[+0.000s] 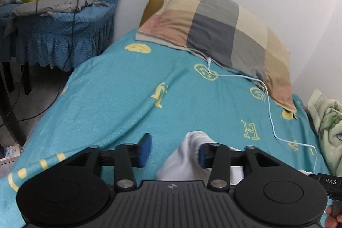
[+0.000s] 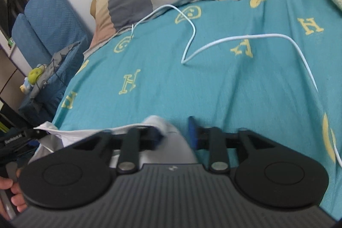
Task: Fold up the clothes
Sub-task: 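Lower the shirt onto the bed and open both grippers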
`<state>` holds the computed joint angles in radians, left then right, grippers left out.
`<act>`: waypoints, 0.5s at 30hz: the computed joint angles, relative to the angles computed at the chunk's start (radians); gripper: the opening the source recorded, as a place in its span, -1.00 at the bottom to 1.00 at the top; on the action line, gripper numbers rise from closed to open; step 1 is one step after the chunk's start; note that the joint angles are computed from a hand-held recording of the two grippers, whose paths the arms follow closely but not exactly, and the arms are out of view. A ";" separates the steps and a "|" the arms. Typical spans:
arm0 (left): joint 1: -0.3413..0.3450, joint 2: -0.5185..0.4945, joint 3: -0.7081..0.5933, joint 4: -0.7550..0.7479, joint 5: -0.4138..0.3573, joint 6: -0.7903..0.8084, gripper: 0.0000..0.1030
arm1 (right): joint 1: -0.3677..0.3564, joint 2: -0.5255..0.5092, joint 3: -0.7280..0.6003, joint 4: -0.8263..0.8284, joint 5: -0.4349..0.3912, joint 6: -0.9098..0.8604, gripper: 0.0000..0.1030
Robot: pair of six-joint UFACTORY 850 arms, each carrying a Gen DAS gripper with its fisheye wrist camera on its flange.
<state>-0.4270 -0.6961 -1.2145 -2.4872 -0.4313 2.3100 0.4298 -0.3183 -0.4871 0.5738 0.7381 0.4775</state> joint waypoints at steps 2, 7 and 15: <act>0.009 0.019 0.007 0.060 0.013 -0.023 0.51 | -0.003 0.020 0.022 -0.035 0.015 0.013 0.58; 0.042 0.091 0.051 0.305 -0.006 -0.141 1.00 | -0.014 0.069 0.039 -0.117 -0.034 -0.004 0.69; 0.034 0.180 0.101 0.449 0.032 -0.139 1.00 | 0.042 0.144 0.017 0.063 -0.161 -0.254 0.69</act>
